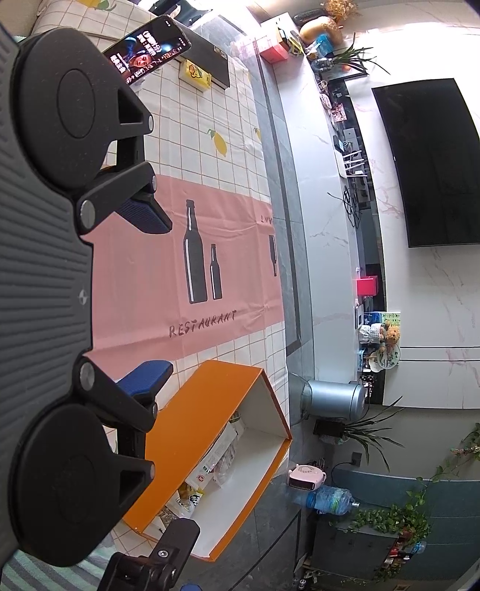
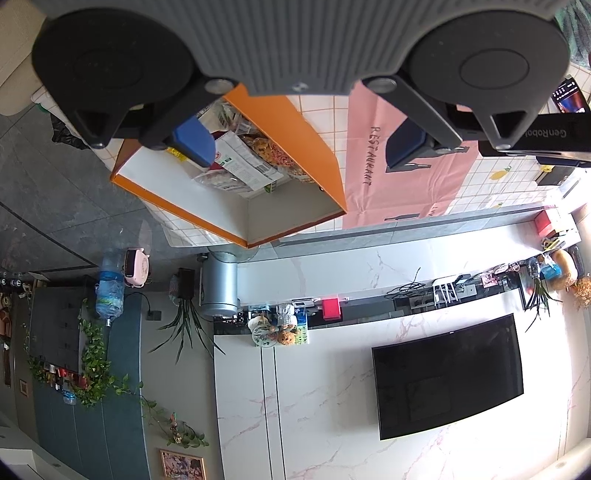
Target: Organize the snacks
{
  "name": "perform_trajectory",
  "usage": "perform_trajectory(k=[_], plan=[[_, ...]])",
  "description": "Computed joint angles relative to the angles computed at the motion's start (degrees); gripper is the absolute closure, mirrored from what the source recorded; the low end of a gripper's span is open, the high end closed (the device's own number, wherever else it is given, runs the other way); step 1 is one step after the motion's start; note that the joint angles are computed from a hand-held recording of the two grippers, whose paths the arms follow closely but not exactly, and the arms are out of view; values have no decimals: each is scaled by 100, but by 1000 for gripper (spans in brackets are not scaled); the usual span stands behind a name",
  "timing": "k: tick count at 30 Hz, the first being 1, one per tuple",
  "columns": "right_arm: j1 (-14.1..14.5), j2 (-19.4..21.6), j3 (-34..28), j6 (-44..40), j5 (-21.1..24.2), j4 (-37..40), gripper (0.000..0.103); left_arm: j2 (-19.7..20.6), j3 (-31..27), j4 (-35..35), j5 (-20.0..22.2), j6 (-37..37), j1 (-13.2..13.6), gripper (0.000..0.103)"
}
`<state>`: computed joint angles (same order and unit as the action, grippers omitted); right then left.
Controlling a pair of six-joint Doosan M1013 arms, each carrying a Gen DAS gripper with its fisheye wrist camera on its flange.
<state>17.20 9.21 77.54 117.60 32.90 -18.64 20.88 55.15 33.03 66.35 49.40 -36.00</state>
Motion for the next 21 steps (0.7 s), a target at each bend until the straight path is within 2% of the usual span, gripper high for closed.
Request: perform_trajectory(k=[21], plan=[[2,6,-2,-58,-27,-4,6,0,-25,-30,72,-43,15,11]])
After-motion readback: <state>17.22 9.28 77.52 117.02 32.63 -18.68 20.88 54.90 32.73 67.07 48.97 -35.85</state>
